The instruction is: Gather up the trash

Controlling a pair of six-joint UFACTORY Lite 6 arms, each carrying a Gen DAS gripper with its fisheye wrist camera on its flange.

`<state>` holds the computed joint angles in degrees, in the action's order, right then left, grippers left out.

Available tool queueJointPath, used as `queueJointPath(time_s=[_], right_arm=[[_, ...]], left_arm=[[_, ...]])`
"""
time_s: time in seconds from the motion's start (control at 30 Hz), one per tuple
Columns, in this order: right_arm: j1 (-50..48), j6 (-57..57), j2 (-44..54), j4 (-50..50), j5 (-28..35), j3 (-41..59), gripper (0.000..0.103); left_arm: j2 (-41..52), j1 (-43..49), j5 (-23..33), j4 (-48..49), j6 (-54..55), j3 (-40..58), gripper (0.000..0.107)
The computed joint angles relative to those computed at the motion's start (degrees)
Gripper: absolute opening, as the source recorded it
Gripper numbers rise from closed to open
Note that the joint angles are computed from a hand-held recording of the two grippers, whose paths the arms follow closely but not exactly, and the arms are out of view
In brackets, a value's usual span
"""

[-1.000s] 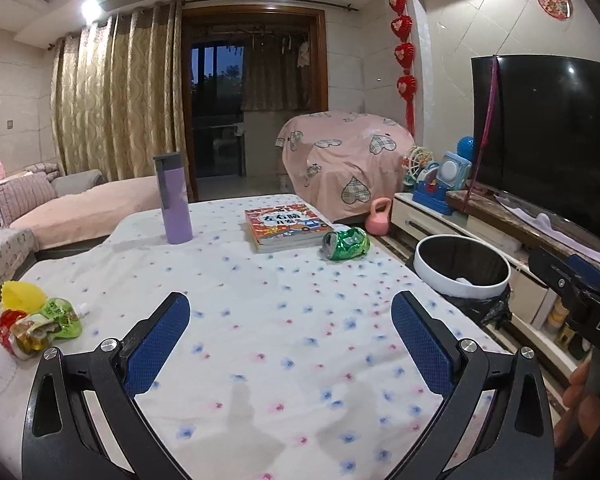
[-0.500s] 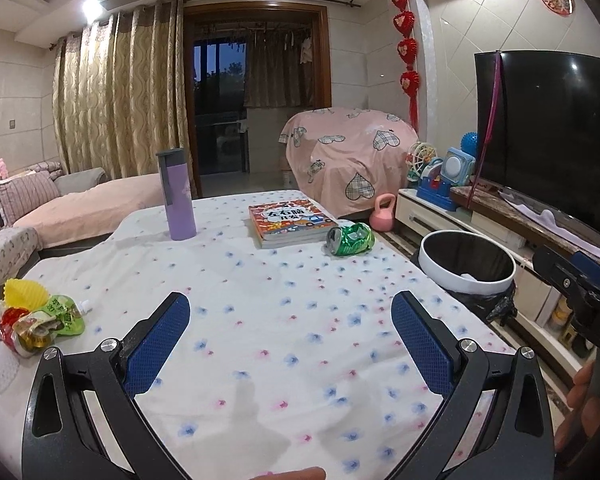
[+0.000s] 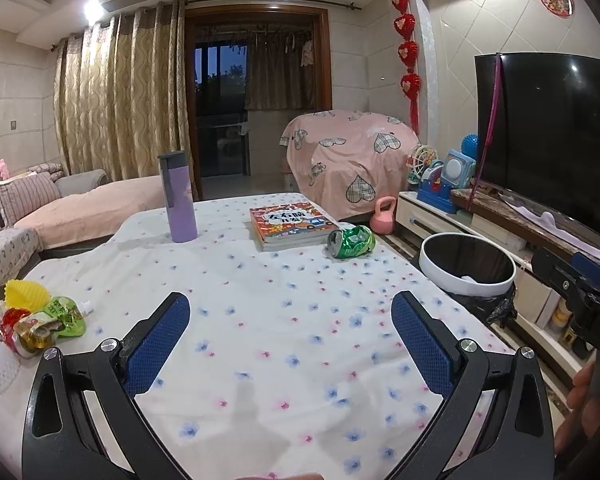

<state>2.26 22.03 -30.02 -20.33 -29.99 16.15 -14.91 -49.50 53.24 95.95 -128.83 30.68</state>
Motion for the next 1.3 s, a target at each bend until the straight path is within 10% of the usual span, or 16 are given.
queueJointPath(time_s=[1.3], right_arm=[[-0.52,2.27,-0.24,-2.59,0.27,0.26,0.103]], left_arm=[[-0.37,1.2,-1.49,1.68,-1.26,-1.15,0.103]])
